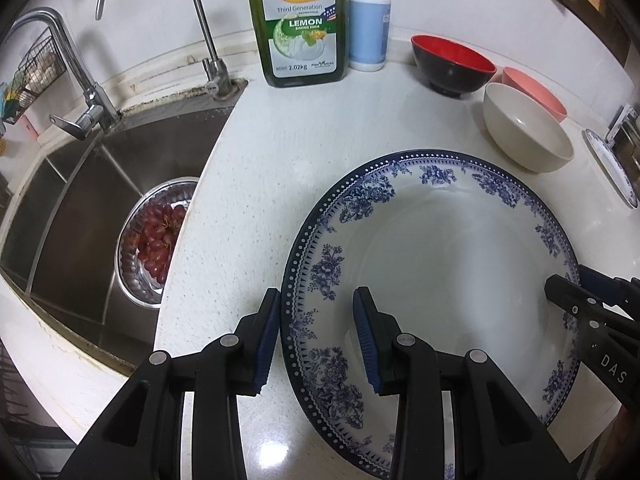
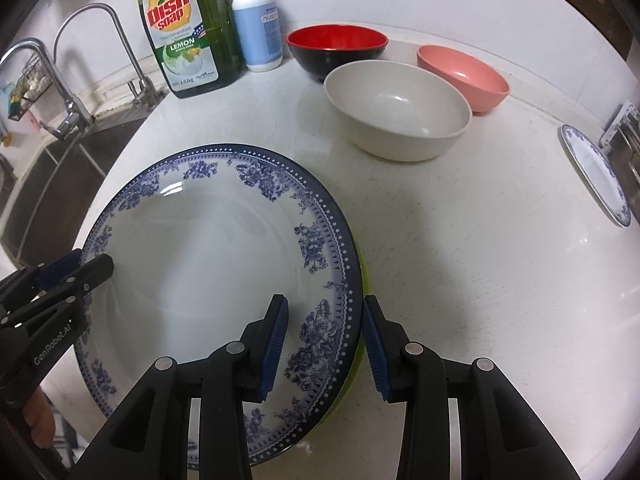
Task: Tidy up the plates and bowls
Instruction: 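Carry the large blue-and-white plate with both tools over the green plate, then lower the large plate onto the green plate and open both tools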
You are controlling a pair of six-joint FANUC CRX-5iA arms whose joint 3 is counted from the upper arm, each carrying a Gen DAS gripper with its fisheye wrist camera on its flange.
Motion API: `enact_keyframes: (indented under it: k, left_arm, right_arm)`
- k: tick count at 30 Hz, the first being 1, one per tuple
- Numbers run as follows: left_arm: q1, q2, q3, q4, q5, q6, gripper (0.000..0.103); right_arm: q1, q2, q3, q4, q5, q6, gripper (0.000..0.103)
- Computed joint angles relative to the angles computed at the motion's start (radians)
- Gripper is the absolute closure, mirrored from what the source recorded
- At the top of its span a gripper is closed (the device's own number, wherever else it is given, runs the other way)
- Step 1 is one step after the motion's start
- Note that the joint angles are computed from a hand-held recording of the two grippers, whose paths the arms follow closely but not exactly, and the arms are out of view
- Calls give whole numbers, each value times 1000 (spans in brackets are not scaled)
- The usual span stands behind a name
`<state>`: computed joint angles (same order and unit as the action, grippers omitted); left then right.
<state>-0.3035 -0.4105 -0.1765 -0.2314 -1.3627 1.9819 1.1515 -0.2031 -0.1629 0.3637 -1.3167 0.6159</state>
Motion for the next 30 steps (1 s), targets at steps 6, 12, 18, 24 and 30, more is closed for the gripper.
enact_keyframes:
  k: [6,12,18,24,30]
  left_arm:
    - [25,-4,-15,26,6,-8,66]
    - [29,-10,-23,30,14,-12,65]
    - [3,-19,-7,-3,24,6,40]
    - [-48,-18,29,-45,33,32,30]
    - [-140,2,81,-125,27,80,23]
  right_arm:
    - [10,9,1,20,-7,6,64]
    - [18,14,-3,33,-11,10,63]
    - [21,7,-12,52,-2,-4,52]
    - [30,-29,-40,91,24,-41,42]
    - [35,-80,-74,113,43,-74,37]
